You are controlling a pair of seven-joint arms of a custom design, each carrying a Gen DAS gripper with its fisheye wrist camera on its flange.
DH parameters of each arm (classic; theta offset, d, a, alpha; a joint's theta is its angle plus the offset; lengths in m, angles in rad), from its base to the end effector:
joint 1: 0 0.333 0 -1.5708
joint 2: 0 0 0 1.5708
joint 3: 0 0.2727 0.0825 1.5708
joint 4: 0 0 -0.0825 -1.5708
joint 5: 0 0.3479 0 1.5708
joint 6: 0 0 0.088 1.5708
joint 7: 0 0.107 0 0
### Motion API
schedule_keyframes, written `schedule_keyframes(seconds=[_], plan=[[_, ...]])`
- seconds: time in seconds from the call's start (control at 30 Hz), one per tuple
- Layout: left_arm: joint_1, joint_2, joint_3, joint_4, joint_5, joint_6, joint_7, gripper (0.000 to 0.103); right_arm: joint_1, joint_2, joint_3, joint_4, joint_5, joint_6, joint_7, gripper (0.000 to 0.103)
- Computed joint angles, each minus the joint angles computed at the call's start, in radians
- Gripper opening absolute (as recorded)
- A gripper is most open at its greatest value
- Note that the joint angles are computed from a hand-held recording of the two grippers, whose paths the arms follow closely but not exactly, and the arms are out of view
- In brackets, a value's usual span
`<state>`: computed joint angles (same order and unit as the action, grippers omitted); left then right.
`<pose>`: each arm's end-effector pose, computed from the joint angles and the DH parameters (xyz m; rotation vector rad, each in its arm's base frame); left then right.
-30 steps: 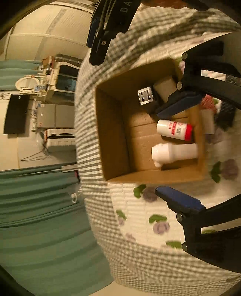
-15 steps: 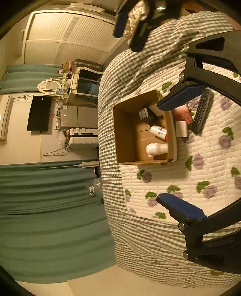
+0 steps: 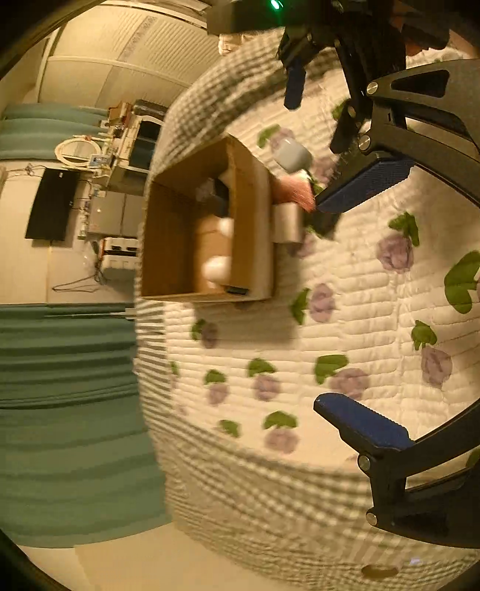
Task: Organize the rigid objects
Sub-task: 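Grasp the black remote by its end with the right tool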
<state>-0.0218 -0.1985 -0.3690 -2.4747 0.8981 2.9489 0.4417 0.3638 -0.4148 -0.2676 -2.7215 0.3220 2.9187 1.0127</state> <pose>0.4108 -0.2266 0.3962 -1.6787 1.8811 -0.7360 0.4114 0.0220 0.3962 -2.1070 1.4741 -0.4587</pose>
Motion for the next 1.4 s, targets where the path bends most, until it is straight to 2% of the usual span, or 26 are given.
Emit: schedule_keyframes(seconds=[0.1, 0.2, 0.23, 0.27, 0.33, 0.4, 0.47, 0.5, 0.7, 0.73, 0.77, 0.93, 1.1, 1.23, 1.33, 1.4], plan=[[0.017, 0.069, -0.015, 0.025, 0.111, -0.028, -0.085, 0.1, 0.044, 0.115, -0.02, 0.019, 0.028, 0.026, -0.058, 0.088], [-0.012, 0.108, 0.024, 0.031, 0.127, -0.019, -0.088, 0.1, 0.063, 0.218, -0.007, 0.039, 0.073, 0.102, -0.149, 0.086], [-0.02, 0.116, 0.04, 0.03, 0.133, -0.004, -0.093, 0.1, 0.091, 0.245, -0.023, 0.052, 0.124, 0.119, -0.206, 0.083], [-0.029, 0.12, 0.053, 0.03, 0.144, 0.002, -0.106, 0.1, 0.105, 0.264, -0.028, 0.065, 0.162, 0.113, -0.247, 0.076], [-0.051, 0.129, 0.08, 0.031, 0.137, 0.008, -0.103, 0.1, 0.092, 0.303, -0.01, 0.092, 0.181, 0.094, -0.271, 0.064], [-0.069, 0.131, 0.098, 0.03, 0.129, 0.009, -0.098, 0.1, 0.084, 0.333, 0.006, 0.114, 0.22, 0.085, -0.313, 0.059], [-0.082, 0.132, 0.108, 0.028, 0.124, 0.009, -0.096, 0.1, 0.078, 0.355, 0.017, 0.137, 0.291, 0.077, -0.379, 0.045], [-0.086, 0.135, 0.112, 0.03, 0.12, 0.01, -0.09, 0.1, 0.068, 0.357, 0.026, 0.144, 0.308, 0.061, -0.391, 0.045], [-0.116, 0.149, 0.124, 0.032, 0.052, 0.009, -0.044, 0.1, -0.074, 0.28, 0.138, 0.074, 0.078, 0.061, -0.205, 0.031], [-0.12, 0.146, 0.123, 0.03, 0.055, 0.008, -0.044, 0.1, -0.104, 0.256, 0.152, 0.061, 0.043, 0.045, -0.161, 0.023], [-0.123, 0.143, 0.121, 0.029, 0.056, 0.007, -0.042, 0.1, -0.114, 0.239, 0.15, 0.052, 0.034, 0.037, -0.146, 0.022], [-0.13, 0.105, 0.107, 0.006, 0.02, 0.024, -0.004, 0.1, -0.229, 0.15, 0.184, 0.02, -0.175, -0.003, 0.052, 0.02], [-0.12, 0.084, 0.071, 0.025, -0.047, 0.03, 0.07, 0.1, -0.245, 0.072, 0.136, 0.045, -0.229, -0.072, 0.144, 0.02], [-0.118, 0.124, 0.05, 0.109, -0.008, -0.005, 0.064, 0.1, -0.221, 0.081, 0.069, 0.108, -0.153, -0.11, 0.162, 0.02], [-0.152, 0.209, 0.068, 0.199, -0.002, -0.048, 0.044, 0.1, -0.213, 0.12, 0.033, 0.157, -0.086, -0.135, 0.139, 0.02], [-0.178, 0.265, 0.09, 0.248, -0.011, -0.042, 0.055, 0.1, -0.219, 0.159, 0.031, 0.197, -0.042, -0.156, 0.122, 0.02]])
